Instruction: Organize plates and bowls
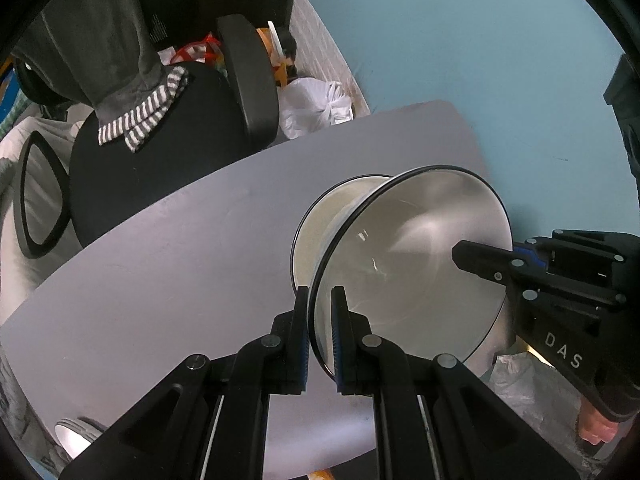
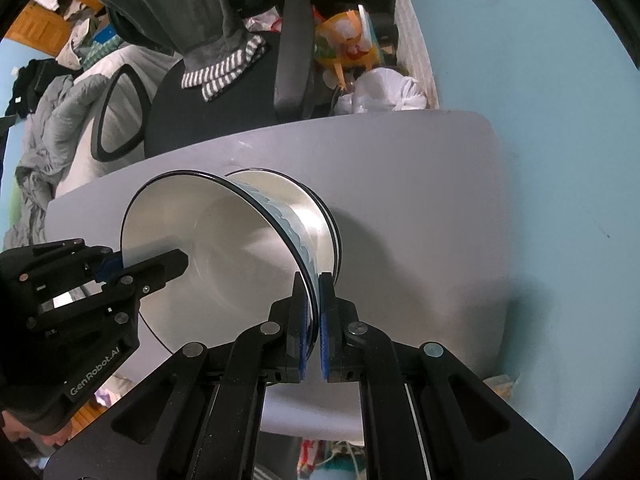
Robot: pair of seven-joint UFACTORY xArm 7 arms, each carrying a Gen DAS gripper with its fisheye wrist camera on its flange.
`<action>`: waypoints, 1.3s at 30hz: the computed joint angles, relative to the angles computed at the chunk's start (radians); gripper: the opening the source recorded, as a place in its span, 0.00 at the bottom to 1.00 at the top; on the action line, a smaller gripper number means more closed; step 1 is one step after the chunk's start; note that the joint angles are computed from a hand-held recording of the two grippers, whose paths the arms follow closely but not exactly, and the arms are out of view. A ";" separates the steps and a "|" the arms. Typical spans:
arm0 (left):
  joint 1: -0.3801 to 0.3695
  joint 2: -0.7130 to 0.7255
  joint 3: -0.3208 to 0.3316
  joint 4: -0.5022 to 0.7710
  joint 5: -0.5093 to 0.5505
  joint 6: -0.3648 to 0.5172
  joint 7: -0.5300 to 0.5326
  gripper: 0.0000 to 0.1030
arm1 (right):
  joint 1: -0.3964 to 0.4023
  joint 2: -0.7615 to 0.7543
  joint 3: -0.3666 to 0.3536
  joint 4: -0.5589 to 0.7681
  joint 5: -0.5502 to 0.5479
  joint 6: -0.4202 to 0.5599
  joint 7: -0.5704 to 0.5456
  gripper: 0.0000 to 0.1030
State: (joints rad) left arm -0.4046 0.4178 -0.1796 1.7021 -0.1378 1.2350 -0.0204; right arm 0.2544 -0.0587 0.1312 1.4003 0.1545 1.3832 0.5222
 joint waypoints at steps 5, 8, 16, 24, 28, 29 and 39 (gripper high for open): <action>-0.006 0.038 0.001 0.037 0.004 0.020 -0.003 0.08 | -0.006 0.006 -0.007 -0.012 0.010 0.003 -0.020 0.05; -0.005 0.051 -0.001 0.047 -0.002 0.026 0.000 0.08 | -0.010 0.006 -0.009 -0.022 0.013 0.000 -0.026 0.05; -0.006 0.075 0.002 0.080 0.000 0.040 0.013 0.09 | -0.014 0.015 -0.011 -0.016 0.030 0.006 -0.047 0.11; -0.005 0.073 -0.001 0.087 -0.007 0.045 0.032 0.22 | -0.011 0.026 -0.008 -0.011 0.027 0.010 -0.051 0.23; -0.012 0.061 0.005 0.074 0.015 0.041 0.032 0.28 | -0.007 0.026 -0.004 0.001 -0.005 0.022 -0.041 0.23; -0.010 0.061 0.005 0.072 0.012 0.044 0.033 0.31 | -0.007 0.024 -0.004 0.001 -0.008 0.021 -0.037 0.23; 0.005 0.001 0.009 0.011 0.007 0.018 0.021 0.57 | -0.008 -0.003 -0.005 -0.007 -0.015 0.024 -0.022 0.32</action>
State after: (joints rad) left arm -0.3998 0.4191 -0.1705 1.7134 -0.1307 1.2525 0.0002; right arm 0.2469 -0.0613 0.1259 1.3937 0.1400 1.4076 0.5004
